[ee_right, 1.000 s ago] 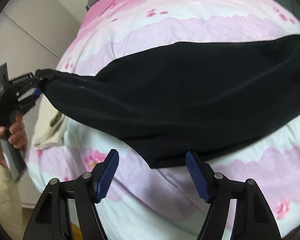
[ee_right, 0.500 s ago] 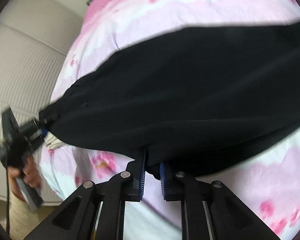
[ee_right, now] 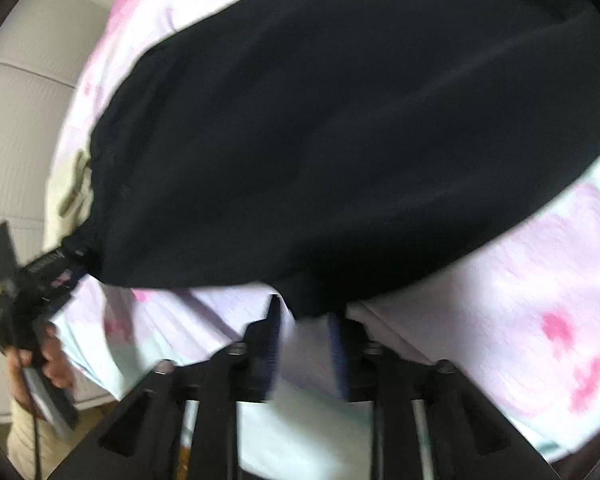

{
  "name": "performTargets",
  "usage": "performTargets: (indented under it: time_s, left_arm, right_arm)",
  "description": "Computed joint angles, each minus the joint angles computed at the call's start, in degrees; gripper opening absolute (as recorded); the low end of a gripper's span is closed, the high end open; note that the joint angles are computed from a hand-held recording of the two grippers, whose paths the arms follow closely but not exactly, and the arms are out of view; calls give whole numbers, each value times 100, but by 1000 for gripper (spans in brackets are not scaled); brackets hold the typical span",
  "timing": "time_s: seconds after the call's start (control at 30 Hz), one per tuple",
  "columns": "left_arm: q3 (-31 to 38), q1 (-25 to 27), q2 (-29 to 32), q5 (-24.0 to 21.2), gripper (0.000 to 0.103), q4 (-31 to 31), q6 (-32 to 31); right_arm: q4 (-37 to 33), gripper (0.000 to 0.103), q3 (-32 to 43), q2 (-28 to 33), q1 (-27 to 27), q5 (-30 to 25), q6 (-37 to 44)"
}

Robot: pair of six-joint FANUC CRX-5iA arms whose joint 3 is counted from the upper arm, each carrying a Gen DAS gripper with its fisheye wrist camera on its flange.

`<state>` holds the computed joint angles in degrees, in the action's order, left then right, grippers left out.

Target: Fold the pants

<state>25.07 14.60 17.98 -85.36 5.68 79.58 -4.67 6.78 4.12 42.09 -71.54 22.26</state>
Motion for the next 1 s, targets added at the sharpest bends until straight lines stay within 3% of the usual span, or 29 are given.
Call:
performTargets:
  time_s: [0.13,0.27,0.37,0.53,0.67,0.87,1.0]
  left_arm:
    - [-342,-212,-736,323,61,-77,-1060]
    - [-518,-529,-1201,274,64,444,-1627]
    - [-563,-990,-1380,348,66,795,-1583]
    - [-131,-2132,-1192,615,69,880,-1096]
    - [432,-3026,-803,636,71,725,-399]
    - [1629,-4166,100,605,72,40,609]
    - [3903,-4824,1513,-380,73,-288,1487]
  right_arm:
    - [508,43,-116,-363,269,-350,-96]
    - [1074,45,-360,-1003,428,-561,-332]
    - [1691,54,-566,-1506,505,-831,-561]
    - [2389,55,-913,-2278,138,-1162,-556]
    - [2266,55,-969,-2660,-818,-1071,166]
    - [1560,55,-968,-2847,-2971,-551,1903]
    - [748,55,-784,-2531,-4511,-312,3020]
